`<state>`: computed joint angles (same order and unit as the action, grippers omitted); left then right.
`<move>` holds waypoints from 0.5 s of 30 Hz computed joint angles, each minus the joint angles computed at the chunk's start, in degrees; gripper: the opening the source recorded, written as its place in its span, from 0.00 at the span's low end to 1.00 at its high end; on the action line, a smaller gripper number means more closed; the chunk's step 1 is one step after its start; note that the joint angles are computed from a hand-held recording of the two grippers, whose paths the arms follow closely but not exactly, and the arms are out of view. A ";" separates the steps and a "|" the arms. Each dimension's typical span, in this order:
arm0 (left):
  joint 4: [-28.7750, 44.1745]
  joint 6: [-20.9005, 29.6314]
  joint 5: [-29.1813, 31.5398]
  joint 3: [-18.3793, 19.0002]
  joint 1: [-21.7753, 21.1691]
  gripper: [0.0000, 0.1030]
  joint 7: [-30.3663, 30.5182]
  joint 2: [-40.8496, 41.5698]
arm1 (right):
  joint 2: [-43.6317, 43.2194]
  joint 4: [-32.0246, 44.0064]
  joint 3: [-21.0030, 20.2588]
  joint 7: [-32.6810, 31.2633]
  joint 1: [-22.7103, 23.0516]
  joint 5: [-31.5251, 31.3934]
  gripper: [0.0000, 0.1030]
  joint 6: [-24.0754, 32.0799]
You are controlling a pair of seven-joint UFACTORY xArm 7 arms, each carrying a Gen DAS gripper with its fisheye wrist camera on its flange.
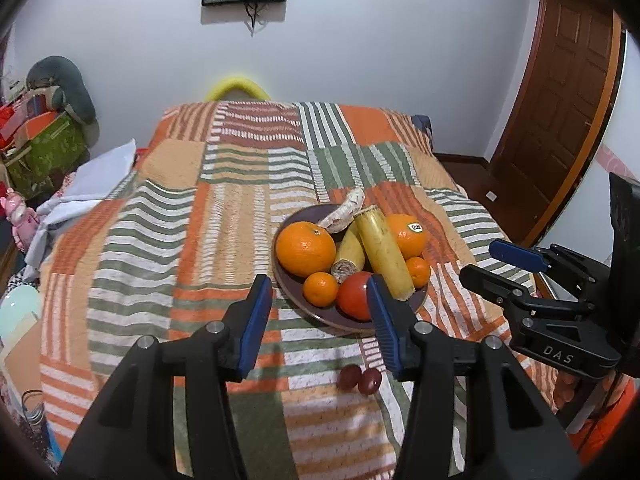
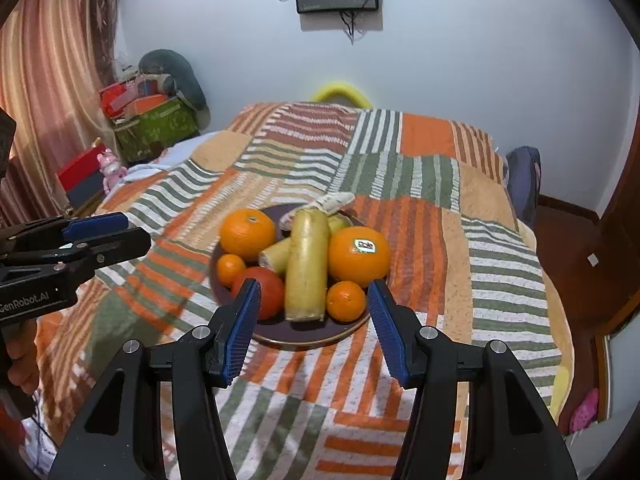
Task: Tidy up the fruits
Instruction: 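Lower the mandarins onto the plate and open both grippers, then grasp a red date with the left gripper while the right gripper grasps the other date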
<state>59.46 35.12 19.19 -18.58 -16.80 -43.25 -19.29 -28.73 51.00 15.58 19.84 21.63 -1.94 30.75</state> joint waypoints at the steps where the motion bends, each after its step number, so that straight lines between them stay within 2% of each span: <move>1: -0.37 0.60 0.21 -0.11 -0.01 0.50 -0.16 -1.11 | -0.21 0.00 0.14 0.15 0.04 -0.04 0.50 -0.01; 7: -3.00 2.94 0.16 -1.10 0.42 0.53 -0.34 -6.75 | -1.13 0.12 1.22 0.71 0.98 -0.03 0.50 1.18; 15: -7.75 3.64 -4.56 -0.87 -0.77 0.53 2.22 -10.76 | -0.27 -1.04 1.97 0.70 4.26 1.77 0.50 2.58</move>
